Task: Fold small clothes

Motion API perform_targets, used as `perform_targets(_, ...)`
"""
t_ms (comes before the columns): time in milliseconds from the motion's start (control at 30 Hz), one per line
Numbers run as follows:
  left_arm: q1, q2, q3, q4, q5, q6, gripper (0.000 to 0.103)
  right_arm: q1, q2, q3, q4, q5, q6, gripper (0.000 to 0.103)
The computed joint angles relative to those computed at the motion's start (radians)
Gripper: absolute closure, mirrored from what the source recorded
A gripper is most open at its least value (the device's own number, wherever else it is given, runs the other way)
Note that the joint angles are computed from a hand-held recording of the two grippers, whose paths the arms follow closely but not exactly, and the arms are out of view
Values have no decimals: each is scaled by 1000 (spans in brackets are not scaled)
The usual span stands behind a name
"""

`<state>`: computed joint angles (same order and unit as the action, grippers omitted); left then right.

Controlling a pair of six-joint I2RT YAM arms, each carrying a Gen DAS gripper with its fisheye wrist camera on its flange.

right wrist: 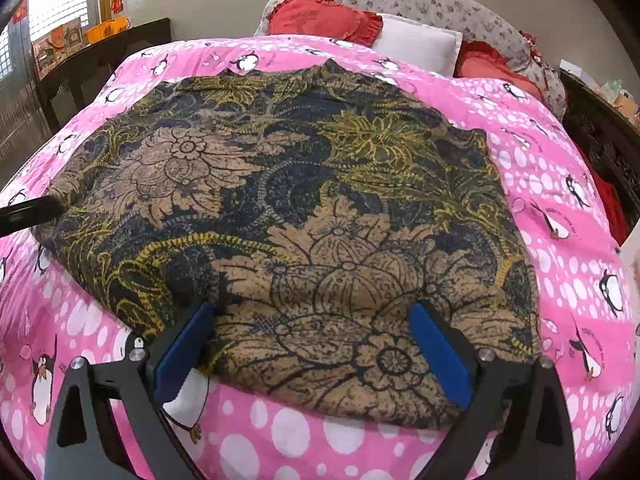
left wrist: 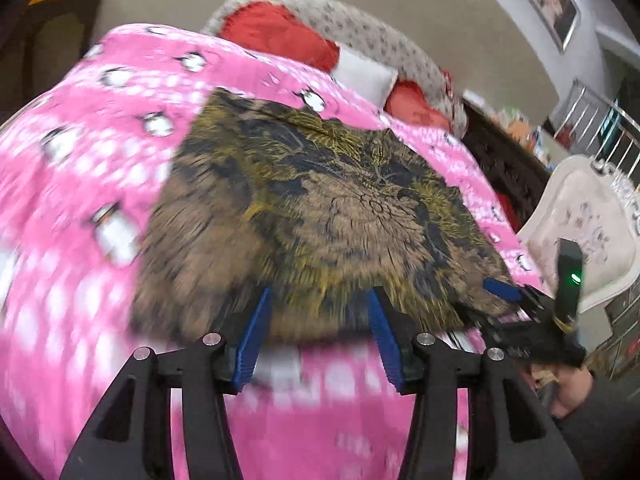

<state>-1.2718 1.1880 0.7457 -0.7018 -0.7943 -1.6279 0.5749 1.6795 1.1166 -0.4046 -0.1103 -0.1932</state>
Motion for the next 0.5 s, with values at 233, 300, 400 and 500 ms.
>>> perform_targets(233,-100,-68,-86,-135,-22,-388,71,66,-1,-1,25,71,49,3)
perform_targets(300,-89,-126,-150,-64,-23,-422,71,45,-20,-28,33,57,33,3)
perform_targets(400,-22,-184,-187,9,14,-370,71,23,-12,-23,35,43,16,3)
perform_targets(500,64,-270,-248,109,55,-312,70,26,-26,-36,34,46,20,3)
